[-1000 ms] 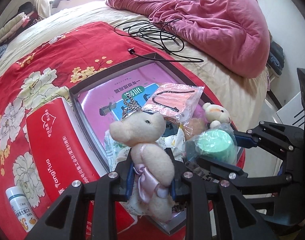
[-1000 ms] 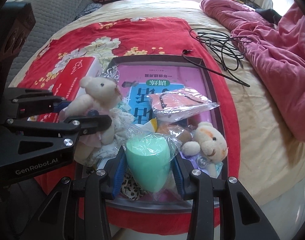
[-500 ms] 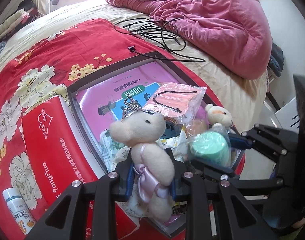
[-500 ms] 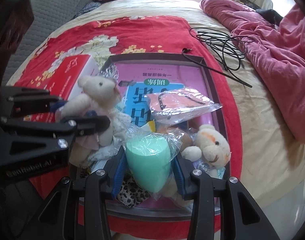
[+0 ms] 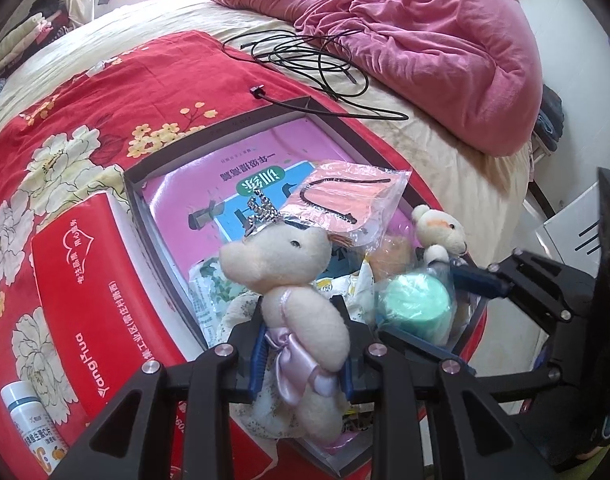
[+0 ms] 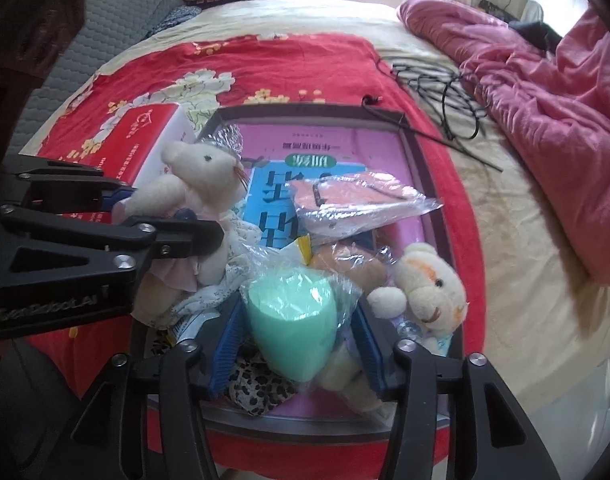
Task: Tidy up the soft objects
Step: 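Lower sponge onto book and open right gripper while left gripper lowers bear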
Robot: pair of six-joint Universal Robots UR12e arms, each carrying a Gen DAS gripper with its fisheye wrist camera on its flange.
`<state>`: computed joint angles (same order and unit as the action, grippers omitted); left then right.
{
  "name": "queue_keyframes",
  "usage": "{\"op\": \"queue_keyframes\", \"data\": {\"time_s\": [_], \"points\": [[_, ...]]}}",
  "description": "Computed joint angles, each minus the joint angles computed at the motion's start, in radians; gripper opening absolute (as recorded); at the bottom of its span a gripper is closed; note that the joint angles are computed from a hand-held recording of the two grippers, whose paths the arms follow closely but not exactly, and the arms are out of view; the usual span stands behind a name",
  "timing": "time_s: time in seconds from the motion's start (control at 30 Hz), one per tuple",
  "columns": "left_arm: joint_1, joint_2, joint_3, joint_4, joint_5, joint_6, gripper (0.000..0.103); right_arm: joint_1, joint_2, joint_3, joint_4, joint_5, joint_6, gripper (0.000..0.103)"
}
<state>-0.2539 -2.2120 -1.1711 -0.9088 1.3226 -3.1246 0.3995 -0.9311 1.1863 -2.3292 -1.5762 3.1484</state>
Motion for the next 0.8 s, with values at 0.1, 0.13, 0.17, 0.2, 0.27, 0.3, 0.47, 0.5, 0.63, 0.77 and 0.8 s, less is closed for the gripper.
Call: {"op": "queue_keyframes", "data": {"time_s": [0.1, 0.13, 0.17, 0.2, 0.27, 0.3, 0.47, 0.5, 0.63, 0.77, 0.8], "points": [[0.001, -0.002, 0.004, -0.009, -0.008, 0.004, 0.029, 0.000, -0.011, 0.015, -0.021, -0.002, -0.006, 0.063], [0.001, -0.003, 0.005, -0.012, -0.010, 0.006, 0.029, 0.001, -0.015, 0.019, -0.025, -0.008, -0.007, 0.063], [0.001, -0.004, 0.007, -0.018, -0.010, 0.008, 0.029, 0.002, -0.018, 0.023, -0.027, -0.013, -0.008, 0.063], [0.001, -0.004, 0.008, -0.018, -0.013, 0.011, 0.029, 0.002, -0.022, 0.028, -0.028, -0.016, -0.010, 0.063], [0.001, -0.002, 0.009, -0.020, -0.022, 0.016, 0.029, 0.003, -0.029, 0.037, -0.028, -0.022, -0.011, 0.063], [0.001, -0.002, 0.009, -0.022, -0.030, 0.019, 0.029, 0.003, -0.032, 0.042, -0.029, -0.027, -0.012, 0.063], [-0.006, -0.008, 0.019, -0.067, -0.044, 0.052, 0.036, 0.002, -0.053, 0.068, -0.051, -0.045, 0.011, 0.067], [-0.010, -0.011, 0.019, -0.067, -0.025, 0.055, 0.039, 0.002, -0.055, 0.072, -0.054, -0.052, 0.013, 0.068], [-0.019, -0.007, 0.003, -0.053, 0.003, 0.080, 0.046, -0.001, -0.062, 0.077, -0.045, -0.055, 0.025, 0.068], [-0.016, 0.002, -0.010, -0.037, -0.024, 0.061, 0.054, -0.001, -0.069, 0.082, -0.046, -0.068, 0.029, 0.068], [-0.015, 0.003, -0.011, -0.035, -0.025, 0.059, 0.054, -0.001, -0.070, 0.083, -0.049, -0.073, 0.031, 0.068]]}}
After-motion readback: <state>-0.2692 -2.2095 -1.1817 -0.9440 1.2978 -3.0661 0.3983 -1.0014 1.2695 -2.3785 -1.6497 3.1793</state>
